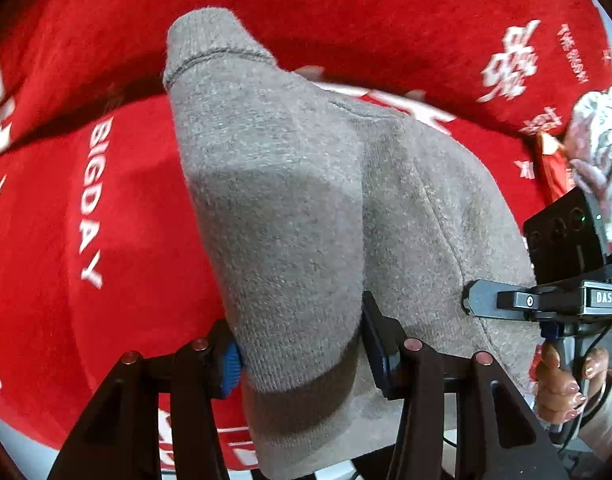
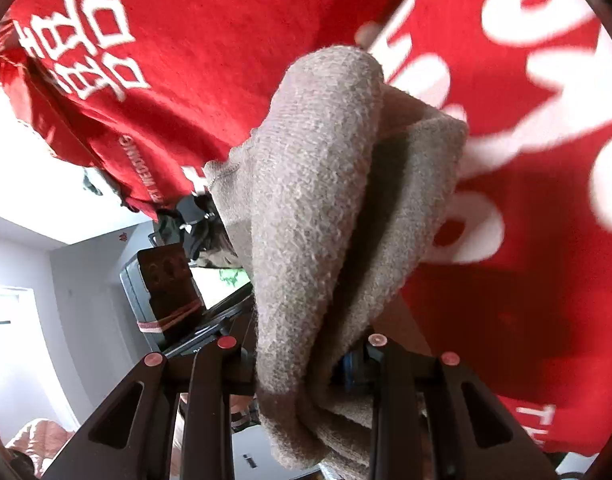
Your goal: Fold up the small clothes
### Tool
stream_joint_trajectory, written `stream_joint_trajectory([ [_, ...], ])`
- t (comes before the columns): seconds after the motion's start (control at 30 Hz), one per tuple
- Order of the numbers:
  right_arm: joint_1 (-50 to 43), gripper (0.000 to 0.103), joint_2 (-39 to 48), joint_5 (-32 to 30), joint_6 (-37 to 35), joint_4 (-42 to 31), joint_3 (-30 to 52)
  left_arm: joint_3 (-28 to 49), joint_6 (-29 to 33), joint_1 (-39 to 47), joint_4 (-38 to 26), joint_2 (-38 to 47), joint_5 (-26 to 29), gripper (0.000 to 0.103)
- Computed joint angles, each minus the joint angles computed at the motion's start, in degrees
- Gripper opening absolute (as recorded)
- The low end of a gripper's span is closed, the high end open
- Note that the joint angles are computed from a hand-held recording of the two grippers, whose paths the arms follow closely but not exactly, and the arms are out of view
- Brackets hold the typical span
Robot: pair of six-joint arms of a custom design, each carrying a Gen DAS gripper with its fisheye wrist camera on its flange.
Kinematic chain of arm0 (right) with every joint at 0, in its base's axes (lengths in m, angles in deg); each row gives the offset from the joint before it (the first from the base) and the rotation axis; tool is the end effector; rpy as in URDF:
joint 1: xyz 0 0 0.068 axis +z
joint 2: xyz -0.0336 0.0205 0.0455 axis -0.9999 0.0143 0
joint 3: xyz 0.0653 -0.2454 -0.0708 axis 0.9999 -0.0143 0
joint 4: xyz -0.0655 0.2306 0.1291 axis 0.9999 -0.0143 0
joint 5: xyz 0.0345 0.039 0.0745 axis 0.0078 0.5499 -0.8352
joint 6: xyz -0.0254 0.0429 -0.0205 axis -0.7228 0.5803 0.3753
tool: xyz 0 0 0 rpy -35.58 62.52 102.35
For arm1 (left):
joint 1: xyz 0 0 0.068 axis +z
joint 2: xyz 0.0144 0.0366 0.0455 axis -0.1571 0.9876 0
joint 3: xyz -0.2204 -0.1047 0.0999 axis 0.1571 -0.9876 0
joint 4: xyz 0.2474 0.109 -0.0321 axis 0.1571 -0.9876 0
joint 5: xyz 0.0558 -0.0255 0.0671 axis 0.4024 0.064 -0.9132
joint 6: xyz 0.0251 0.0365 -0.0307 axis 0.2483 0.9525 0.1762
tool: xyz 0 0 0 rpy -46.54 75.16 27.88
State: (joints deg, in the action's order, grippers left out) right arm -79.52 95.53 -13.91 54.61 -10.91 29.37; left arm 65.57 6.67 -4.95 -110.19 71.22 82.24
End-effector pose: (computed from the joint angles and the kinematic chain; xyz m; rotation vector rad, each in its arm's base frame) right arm 0.2412 0.0725 0.1427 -0.5671 -2.4956 -1.8035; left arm 0.2928 0.0100 0.2018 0.3569 3.0547 -0.4836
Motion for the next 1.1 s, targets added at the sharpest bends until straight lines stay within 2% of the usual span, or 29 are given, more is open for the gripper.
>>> stream_joint_trajectory([
  [0.07,3.1,0.030,4.6,2.9,-2.3,-0.1,1.6,-3.9,0.1,1.5,3.8,-0.2,-2.9,0.051],
  [0.17,4.7,0.031,10.6,9.4,-12.5,-13.3,8.7,-8.3,-0.6,4.0,9.3,-1.7,-7.9,0.051],
  [0.2,3.6,0.033,11.1,12.9,-16.1,-19.1,10.6,-8.9,0.0,6.3,10.1,-2.0,-7.7,0.052],
  [0.27,1.2,0.035,11.1,16.1,-18.6,-25.3,12.5,-8.8,-0.2,8.3,10.5,-2.4,-7.2,0.052],
  [0.3,0.1,0.035,10.5,18.0,-20.3,-29.0,13.5,-9.6,0.1,8.9,12.1,-3.8,-10.1,0.052],
  [0.37,-0.4,0.033,8.7,25.6,-26.1,-39.1,16.7,-10.2,1.9,10.5,13.4,-5.3,-13.8,0.052],
  [0.4,-0.1,0.032,7.3,30.3,-29.0,-44.6,18.6,-9.4,2.2,11.8,12.2,-5.2,-12.7,0.051],
  [0.43,-0.4,0.026,6.0,31.3,-30.3,-46.4,19.1,-8.5,3.0,13.5,10.6,-5.1,-10.8,0.051],
  [0.47,-0.7,0.017,4.6,31.5,-30.8,-47.3,19.4,-7.8,3.4,14.6,9.1,-5.2,-8.9,0.051],
  [0.5,-0.5,0.015,2.6,31.7,-31.1,-48.2,19.3,-7.2,5.1,16.1,7.6,-5.9,-6.8,0.051],
  [0.6,2.4,0.011,-4.8,32.4,-31.6,-49.6,16.8,-8.4,7.2,14.3,4.2,-10.2,-1.3,0.051],
  [0.7,6.6,0.011,-8.1,31.0,-29.5,-48.7,15.5,-10.0,8.8,11.5,0.6,-11.6,4.1,0.051],
  [0.77,10.2,0.011,-8.5,31.6,-28.2,-48.0,14.6,-12.7,7.4,8.7,1.5,-12.7,4.0,0.051],
  [0.87,17.2,0.011,-4.6,39.5,-26.1,-47.3,14.4,-18.5,3.9,4.8,8.0,-12.7,0.0,0.051],
  [0.9,18.0,0.011,-3.6,41.6,-26.1,-46.8,13.6,-19.4,3.5,4.9,9.1,-12.9,0.2,0.051],
  [0.93,17.8,0.003,-3.0,42.5,-26.4,-46.2,12.3,-19.8,3.5,5.1,9.7,-13.0,0.5,0.052],
  [1.03,16.0,0.000,-2.6,41.3,-26.9,-40.1,7.4,-19.4,4.1,5.0,9.6,-12.5,0.4,0.052],
  [1.1,15.1,0.000,-3.4,40.5,-27.7,-40.6,7.1,-18.8,4.8,5.1,8.6,-12.7,-0.3,0.052],
])
